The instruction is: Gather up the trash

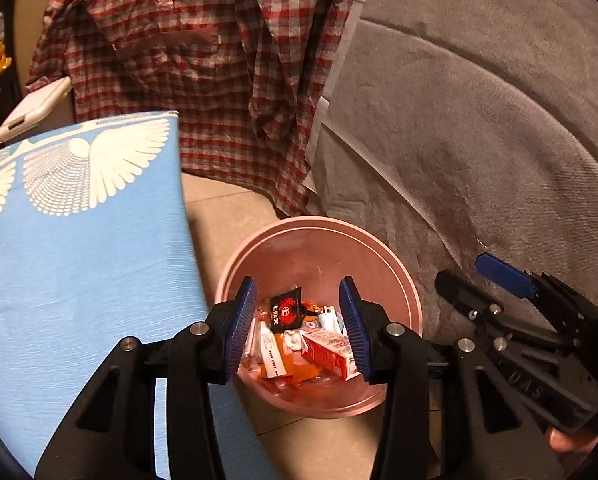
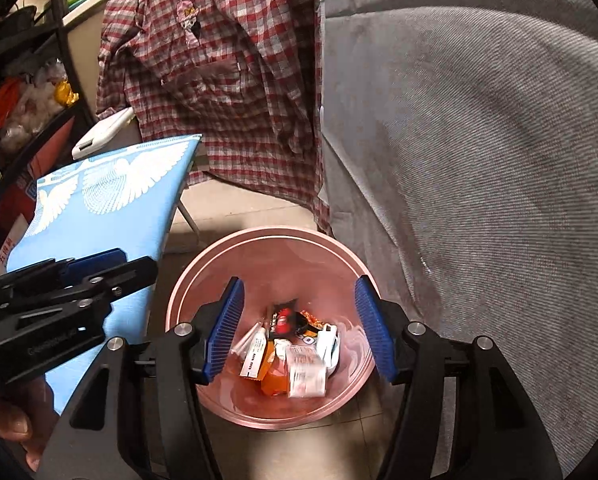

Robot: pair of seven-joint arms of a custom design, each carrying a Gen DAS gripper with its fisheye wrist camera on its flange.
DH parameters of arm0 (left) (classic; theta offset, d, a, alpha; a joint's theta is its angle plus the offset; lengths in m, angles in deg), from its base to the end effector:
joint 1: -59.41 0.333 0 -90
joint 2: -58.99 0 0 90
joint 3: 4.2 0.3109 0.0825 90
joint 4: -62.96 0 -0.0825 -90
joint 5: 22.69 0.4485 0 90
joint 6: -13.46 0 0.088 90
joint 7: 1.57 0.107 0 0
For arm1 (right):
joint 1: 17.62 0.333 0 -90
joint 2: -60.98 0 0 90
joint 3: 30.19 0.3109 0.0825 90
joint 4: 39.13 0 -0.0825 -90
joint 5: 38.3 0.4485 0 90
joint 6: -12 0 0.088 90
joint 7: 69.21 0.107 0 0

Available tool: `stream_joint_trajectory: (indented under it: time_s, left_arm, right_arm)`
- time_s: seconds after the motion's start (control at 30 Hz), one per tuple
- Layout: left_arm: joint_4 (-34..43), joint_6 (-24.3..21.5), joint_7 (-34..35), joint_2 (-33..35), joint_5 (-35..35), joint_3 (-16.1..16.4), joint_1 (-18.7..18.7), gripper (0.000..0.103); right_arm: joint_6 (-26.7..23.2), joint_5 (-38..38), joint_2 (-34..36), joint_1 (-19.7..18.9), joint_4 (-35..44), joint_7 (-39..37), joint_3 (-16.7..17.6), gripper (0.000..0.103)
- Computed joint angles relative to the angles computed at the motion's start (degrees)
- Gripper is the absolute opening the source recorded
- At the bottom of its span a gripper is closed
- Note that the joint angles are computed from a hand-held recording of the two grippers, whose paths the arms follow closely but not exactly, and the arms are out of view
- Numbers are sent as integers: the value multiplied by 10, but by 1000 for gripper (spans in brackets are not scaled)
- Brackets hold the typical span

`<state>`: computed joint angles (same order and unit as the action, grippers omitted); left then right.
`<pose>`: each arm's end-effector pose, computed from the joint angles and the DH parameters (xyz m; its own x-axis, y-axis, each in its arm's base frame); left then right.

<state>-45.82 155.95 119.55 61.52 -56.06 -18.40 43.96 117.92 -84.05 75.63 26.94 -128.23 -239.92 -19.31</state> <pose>0.5881 -0.3295 0.5080 -0.6783 -0.6931 0.2439 -0.6648 0.4375 -0.6054 0.4597 0.5457 0.5062 -0.5051 -0.8595 -0.0784 -0.6211 0.4251 -0.6584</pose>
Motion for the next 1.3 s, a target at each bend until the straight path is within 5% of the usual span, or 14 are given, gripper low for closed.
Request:
stream_joint_trajectory:
  time_s: [0.2, 0.43, 0.7, 0.97, 1.3]
  left_arm:
    - [-53, 10, 48, -64, -45, 13, 11, 46]
    - [-159, 46, 166, -188, -138, 45, -1, 70]
    - [-302, 100, 185, -323, -179, 68, -22, 86]
    - [-410, 97, 127, -433, -134, 61, -18, 95]
    - [-444, 107, 68, -467, -99, 59, -30, 95]
  right_arm:
    - [-47, -60, -1, 33, 19, 20, 5, 65]
    - [-164, -118, 30, 103, 81, 49, 15, 76]
    - [-272, -150, 89, 185, 169, 76, 7, 98]
    - [-371, -123, 168, 268, 295, 62, -29, 98]
    - [-367, -92, 156, 278, 272, 77, -35, 98]
